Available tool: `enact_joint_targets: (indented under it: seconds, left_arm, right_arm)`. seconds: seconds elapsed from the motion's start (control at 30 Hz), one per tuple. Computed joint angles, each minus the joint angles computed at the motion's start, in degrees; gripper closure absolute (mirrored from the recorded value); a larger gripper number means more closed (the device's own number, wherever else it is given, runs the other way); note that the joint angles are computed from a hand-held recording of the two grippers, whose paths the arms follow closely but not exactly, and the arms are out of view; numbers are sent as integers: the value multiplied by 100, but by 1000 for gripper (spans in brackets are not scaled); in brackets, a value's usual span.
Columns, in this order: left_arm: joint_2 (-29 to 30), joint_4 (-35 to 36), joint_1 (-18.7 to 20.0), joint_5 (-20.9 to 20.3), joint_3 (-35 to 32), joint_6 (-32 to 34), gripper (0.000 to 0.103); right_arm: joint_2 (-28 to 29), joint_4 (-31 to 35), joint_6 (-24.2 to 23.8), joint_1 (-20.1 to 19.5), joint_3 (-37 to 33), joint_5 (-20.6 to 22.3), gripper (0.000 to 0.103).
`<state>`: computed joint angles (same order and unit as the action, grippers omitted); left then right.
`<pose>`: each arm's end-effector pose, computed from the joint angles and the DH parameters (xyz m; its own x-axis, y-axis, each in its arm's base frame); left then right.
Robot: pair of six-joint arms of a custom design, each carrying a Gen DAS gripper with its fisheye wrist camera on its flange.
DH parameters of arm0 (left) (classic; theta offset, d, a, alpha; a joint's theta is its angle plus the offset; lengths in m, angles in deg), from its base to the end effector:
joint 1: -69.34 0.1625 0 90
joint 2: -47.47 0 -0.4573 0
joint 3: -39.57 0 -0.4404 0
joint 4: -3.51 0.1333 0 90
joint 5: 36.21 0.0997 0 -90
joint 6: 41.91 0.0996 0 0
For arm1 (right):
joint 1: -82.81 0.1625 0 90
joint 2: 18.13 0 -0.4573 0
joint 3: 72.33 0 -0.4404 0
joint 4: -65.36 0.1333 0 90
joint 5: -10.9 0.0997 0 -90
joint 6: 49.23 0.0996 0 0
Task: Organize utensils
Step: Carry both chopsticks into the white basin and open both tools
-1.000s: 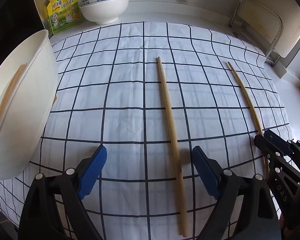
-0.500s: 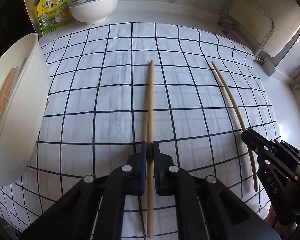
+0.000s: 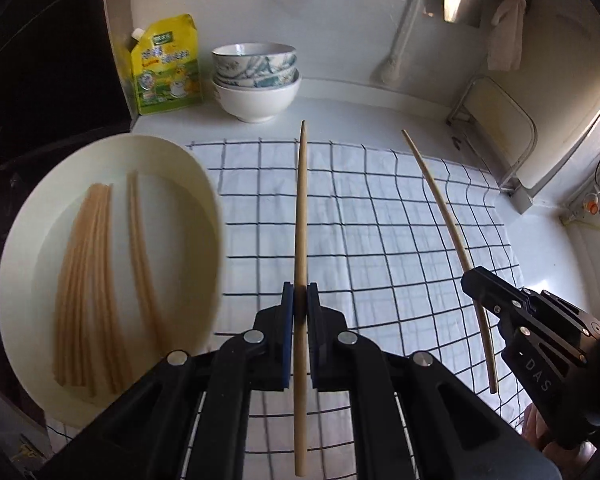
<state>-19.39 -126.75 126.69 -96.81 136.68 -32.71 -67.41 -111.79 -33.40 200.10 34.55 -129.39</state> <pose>-0.2099 -0.6653 0.2930 -0.6846 0.5256 -0.5050 0.6491 0.7548 -0.0943 0.3495 -0.5538 0.1311 -0.8224 0.2535 0.5093 -0.1814 0.7317 -0.6570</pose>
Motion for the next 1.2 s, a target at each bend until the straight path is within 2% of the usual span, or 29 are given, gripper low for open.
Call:
enact_joint_targets:
  seconds: [0.3, 0.4, 0.57, 0.77, 0.97, 1.0, 1.03, 1.1, 1.13, 1.2]
  left_arm:
    - [114, -82, 645, 546, -988, 501, 96]
    - [302, 105, 911, 715, -1421, 601, 96]
    - [572, 432, 1200, 762, -1896, 641, 96]
    - [732, 824, 1365, 687, -2126, 650, 96]
    - [743, 1029, 1460, 593, -2170, 641, 95]
    - [744, 1027, 1467, 571, -2178, 637, 93]
    - [743, 1017, 1470, 556, -2184, 622, 84]
    - [694, 893, 1454, 597, -2133, 617, 53]
    - [658, 787, 1444, 594, -2098, 635, 50]
    - [618, 725, 1424, 595, -2075, 624, 50]
  right_arm:
    - [1348, 673, -599, 185, -2067, 680, 97]
    - [1789, 1094, -559, 175, -2731, 868, 97]
    - [2399, 1920, -327, 161, -3645, 1022, 97]
    - [2710, 2707, 125, 102, -4081, 1106, 97]
    - [2773, 2991, 331, 71, -4183, 1099, 96]
    - [2766, 3043, 368, 71, -4191, 1067, 96]
    - [2753, 3066, 423, 78, -4180, 1021, 96]
    - [2708, 2970, 429, 97, -4117, 980, 94]
    - [2715, 2953, 420, 111, -4141, 924, 91]
    - [2662, 2813, 402, 154, -4024, 792, 79]
